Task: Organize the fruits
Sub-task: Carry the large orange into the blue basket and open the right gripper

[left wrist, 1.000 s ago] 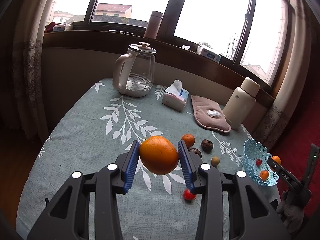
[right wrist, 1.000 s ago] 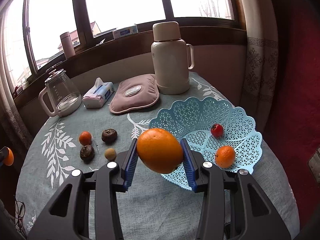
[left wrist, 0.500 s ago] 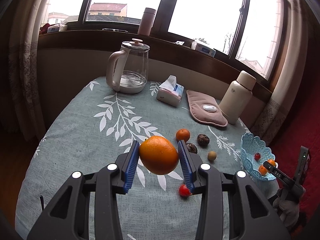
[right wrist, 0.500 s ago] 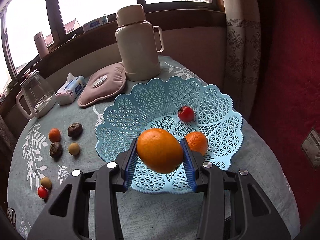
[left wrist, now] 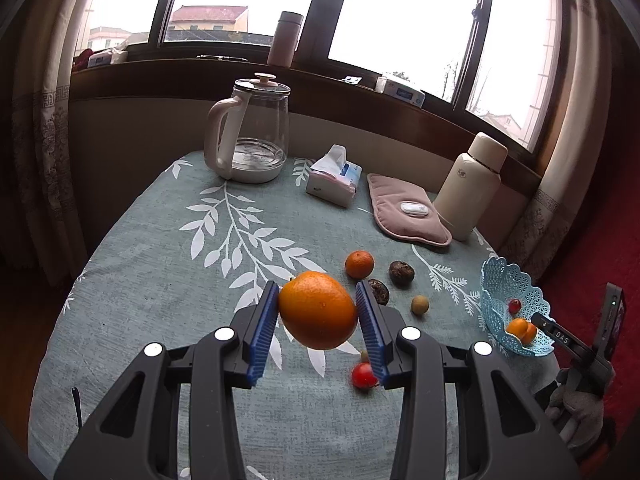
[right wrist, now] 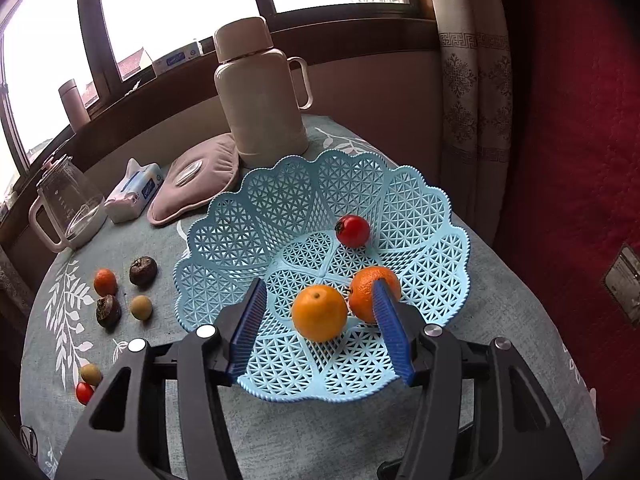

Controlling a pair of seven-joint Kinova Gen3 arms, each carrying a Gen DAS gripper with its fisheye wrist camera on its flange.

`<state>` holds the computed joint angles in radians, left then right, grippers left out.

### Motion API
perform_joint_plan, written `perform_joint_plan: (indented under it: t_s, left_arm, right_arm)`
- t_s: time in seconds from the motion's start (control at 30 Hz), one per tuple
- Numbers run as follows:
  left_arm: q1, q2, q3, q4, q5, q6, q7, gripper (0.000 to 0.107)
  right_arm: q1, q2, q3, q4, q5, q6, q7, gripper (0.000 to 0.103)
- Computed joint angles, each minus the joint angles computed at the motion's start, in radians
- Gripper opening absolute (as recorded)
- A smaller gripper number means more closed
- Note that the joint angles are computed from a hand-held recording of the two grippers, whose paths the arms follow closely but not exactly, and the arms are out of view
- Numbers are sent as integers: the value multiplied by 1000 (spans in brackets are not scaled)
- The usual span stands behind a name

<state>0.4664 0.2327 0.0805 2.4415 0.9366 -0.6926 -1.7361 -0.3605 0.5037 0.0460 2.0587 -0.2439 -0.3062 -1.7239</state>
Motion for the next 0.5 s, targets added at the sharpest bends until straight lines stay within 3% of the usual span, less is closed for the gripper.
perform_joint_plan:
  t_s: [0.3,0.5]
  left_arm:
    - [34,35,8,-42,8,25,-42,40]
    - [69,82,-2,-124,21,93,-113,40]
  right_arm:
    - [73,-46,-44,73,34,-100,-30,57]
    - [138,-57,-75,98,71,-144,-85,58]
